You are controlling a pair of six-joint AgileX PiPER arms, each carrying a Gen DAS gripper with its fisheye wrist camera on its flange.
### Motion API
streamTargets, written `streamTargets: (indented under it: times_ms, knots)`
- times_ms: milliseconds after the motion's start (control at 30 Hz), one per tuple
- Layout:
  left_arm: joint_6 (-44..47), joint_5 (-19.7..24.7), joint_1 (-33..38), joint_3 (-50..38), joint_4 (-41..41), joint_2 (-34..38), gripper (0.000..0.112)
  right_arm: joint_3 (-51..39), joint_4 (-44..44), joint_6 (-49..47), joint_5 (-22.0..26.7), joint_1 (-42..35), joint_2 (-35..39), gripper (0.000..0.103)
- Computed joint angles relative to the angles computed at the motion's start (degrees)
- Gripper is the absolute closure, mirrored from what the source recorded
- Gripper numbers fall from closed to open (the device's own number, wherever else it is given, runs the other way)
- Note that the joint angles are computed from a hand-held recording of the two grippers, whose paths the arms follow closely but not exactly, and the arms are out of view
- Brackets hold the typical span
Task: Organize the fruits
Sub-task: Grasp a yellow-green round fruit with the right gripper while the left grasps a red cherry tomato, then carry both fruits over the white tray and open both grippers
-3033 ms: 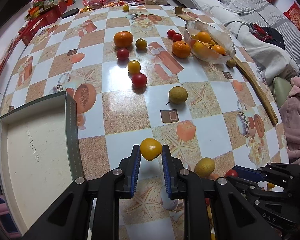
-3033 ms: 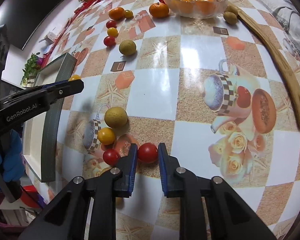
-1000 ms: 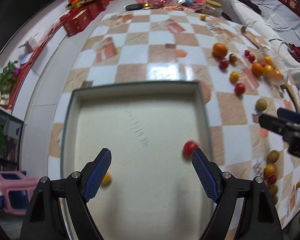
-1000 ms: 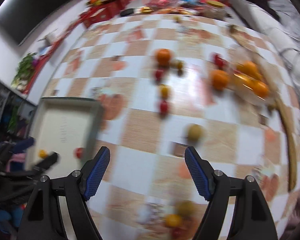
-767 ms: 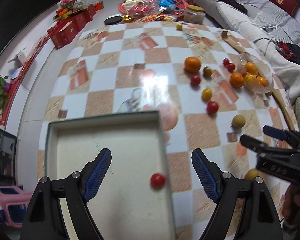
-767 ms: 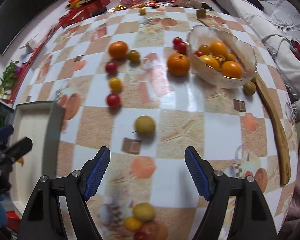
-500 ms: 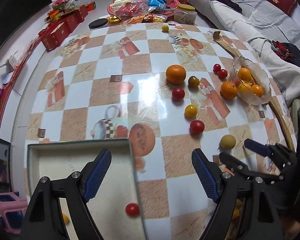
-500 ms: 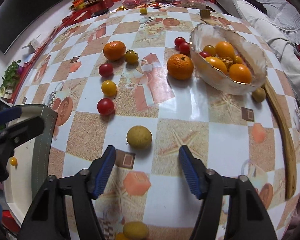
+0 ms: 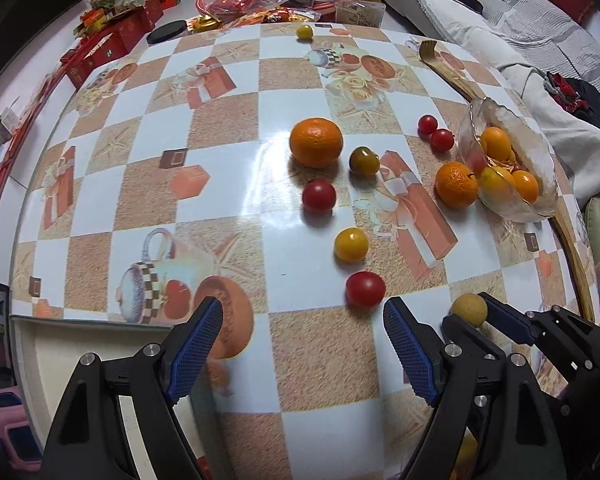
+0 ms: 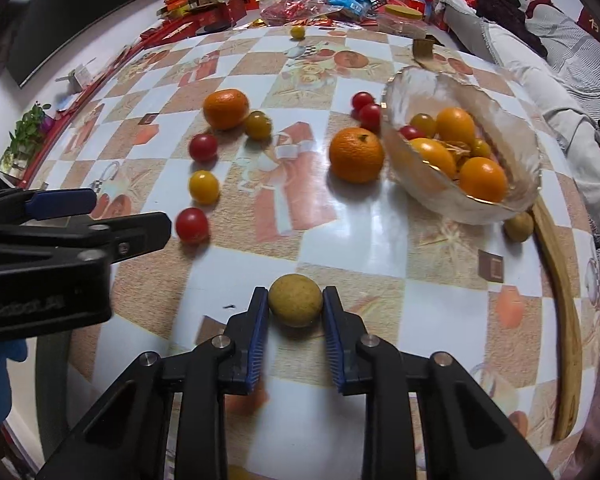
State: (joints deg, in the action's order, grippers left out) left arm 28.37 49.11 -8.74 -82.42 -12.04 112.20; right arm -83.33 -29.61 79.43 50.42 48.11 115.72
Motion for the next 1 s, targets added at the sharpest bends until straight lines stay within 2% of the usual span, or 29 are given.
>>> streamTargets:
  times_ms: [167, 267, 367, 400, 500, 633, 767, 1000]
  knots:
    - [-1.9, -2.0, -2.8, 0.6, 1.4, 1.5, 0.029, 2.5, -0.8, 1.1, -1.6, 0.0, -1.4, 0.074]
    - [-3.0, -1.8, -3.5, 0.2, 2.1, 2.5, 0.050, 4.0, -1.3, 2.1, -2.9, -0.1, -2.2, 0.074]
    - [-3.6, -3.7, -4.3, 1.7, 3.2, 1.8, 0.056, 4.6, -1.3, 2.3, -3.7, -0.2, -2.6, 0.074]
    - [-2.8, -4.1, -4.2, 2.0, 2.4, 1.5, 0.067, 4.9, -1.2, 2.5, -4.0, -0.4, -2.7, 0.074]
    - [-1.8, -4.9, -4.4, 2.5, 1.6, 1.1, 0.088, 5.8, -0.8, 2.8, -5.2, -0.8, -3.4, 0.074]
    - [-0.5, -4.5, -3.1, 3.3, -0.9, 0.5, 0.088, 8.8, -0.4, 4.3, -8.0, -1.2, -5.7, 0.074]
    - [2.2, -4.1, -1.5, 6.0, -3.7, -2.0, 0.088, 10.4, -0.1, 5.3, -8.5, -1.0, -7.3, 0.074]
    - [7.2, -0.9, 2.9, 9.1, -7.9, -6.9, 0.088, 12.4, 2.0, 6.6, -8.8, -0.5, -9.7, 0.074]
